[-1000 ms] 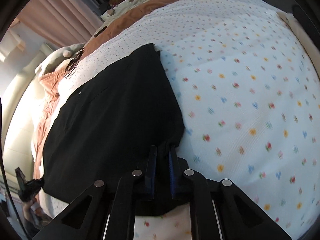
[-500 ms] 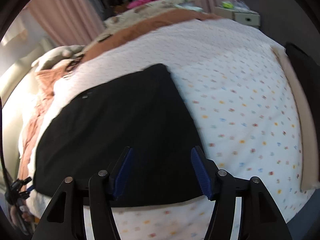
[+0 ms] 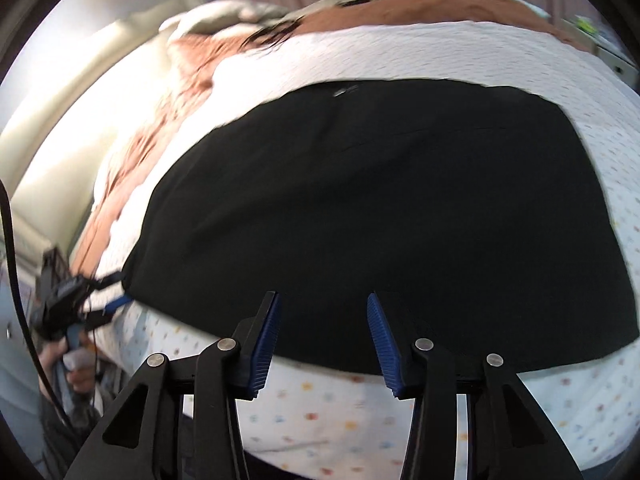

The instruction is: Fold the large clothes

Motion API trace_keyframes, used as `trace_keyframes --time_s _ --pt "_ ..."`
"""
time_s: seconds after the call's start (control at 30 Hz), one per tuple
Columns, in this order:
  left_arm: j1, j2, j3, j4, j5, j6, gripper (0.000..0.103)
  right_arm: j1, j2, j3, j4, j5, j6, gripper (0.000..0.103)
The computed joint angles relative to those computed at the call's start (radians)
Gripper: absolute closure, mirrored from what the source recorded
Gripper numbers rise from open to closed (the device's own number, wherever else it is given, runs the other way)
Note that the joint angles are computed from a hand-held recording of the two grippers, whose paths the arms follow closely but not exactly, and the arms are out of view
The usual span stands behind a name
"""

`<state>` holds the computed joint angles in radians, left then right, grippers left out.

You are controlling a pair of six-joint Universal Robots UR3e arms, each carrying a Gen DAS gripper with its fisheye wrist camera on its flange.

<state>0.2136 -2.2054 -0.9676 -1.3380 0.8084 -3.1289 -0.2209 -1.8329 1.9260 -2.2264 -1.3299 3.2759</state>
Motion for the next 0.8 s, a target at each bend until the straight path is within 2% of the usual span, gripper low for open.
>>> trace_keyframes --time_s 0.03,0.1,0.4,0.5,0.8 --pt "-0.004 -0.018 0.016 0.003 -0.008 -0.005 0.043 0.018 0.013 -0.006 -0.005 -0.006 0.001 0.06" --pt "-0.012 -0.051 0.056 -0.006 -0.021 -0.02 0.052 0.065 0.06 -0.032 -0.023 -0.019 0.022 0.061" --pt "-0.029 -0.102 0.136 -0.023 -0.016 -0.046 0.068 0.149 0.316 -0.177 -0.076 -0.168 0.089 0.061" --pt "-0.03 -0.098 0.116 0.004 -0.017 -0.058 0.069 0.172 0.416 -0.275 -0.066 -0.227 0.103 0.061" --pt "-0.029 -0.065 0.055 0.05 -0.005 -0.094 0.07 0.154 0.638 -0.558 0.001 -0.261 0.106 0.065"
